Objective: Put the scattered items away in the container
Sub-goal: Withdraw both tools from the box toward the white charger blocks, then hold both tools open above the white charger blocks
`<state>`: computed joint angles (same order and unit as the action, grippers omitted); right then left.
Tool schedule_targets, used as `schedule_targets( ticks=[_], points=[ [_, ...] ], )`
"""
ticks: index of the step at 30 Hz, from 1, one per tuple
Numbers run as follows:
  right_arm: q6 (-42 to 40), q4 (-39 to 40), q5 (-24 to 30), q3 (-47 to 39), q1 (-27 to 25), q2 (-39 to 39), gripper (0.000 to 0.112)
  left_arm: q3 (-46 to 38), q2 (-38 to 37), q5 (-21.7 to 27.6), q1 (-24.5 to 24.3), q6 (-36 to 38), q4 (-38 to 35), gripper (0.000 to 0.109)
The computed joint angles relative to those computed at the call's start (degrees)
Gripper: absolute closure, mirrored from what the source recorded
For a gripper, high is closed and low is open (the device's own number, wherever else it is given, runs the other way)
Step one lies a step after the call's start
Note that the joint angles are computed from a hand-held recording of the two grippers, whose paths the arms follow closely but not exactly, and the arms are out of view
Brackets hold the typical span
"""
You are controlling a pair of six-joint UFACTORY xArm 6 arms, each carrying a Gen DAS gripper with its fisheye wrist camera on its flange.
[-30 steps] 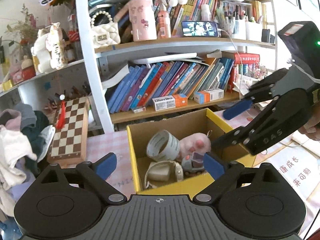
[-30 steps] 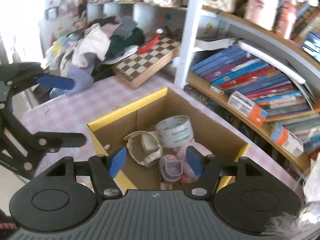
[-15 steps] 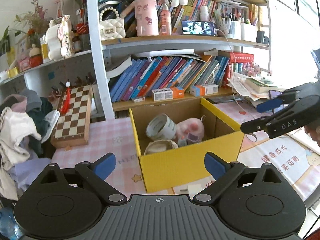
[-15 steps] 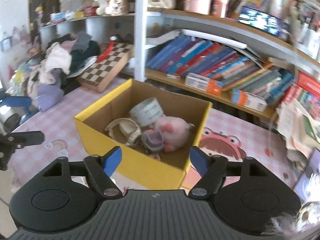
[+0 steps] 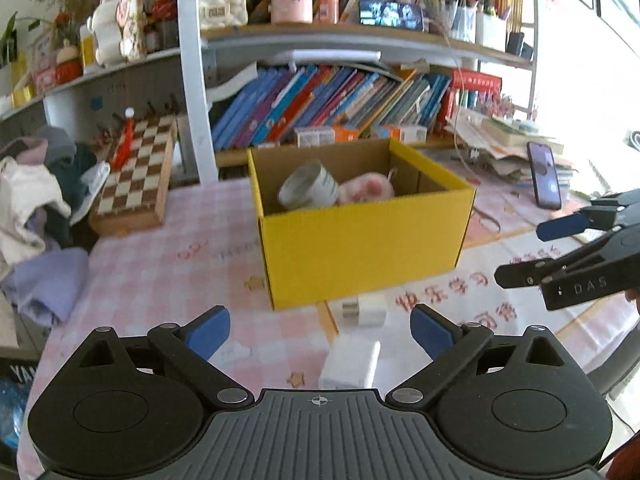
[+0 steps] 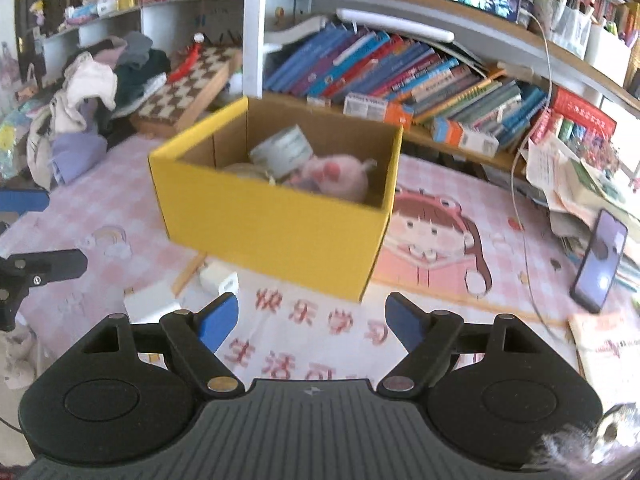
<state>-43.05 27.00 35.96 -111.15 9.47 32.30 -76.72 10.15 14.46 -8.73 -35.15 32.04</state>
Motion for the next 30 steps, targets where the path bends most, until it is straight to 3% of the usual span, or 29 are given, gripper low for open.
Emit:
schedule_targets(
  ticks=[7, 14, 21, 30],
  points=[
    [2.8, -2.2, -4.9, 9.9, 1.0, -4.3, 0.029, 2.4, -1.1, 2.0, -0.7, -3.8, 1.8, 0.009],
    [1.3, -2.2, -6.9, 16.6, 2.2, -7.3, 0.031, 3.5, -0.8, 3.5, -2.4, -0.1, -2.3, 0.009],
    [-2.9, -0.7, -5.3, 16.7, 2.7, -7.4, 0.04, 3.5, -0.6, 3.4, -2.7, 0.0, -3.0, 0.009],
    [-2.2, -0.6, -3.9, 13.5, 2.4, -5.4, 0.045, 2.2, 0.7, 4.0, -2.6, -1.1, -2.9, 0.009]
  ],
)
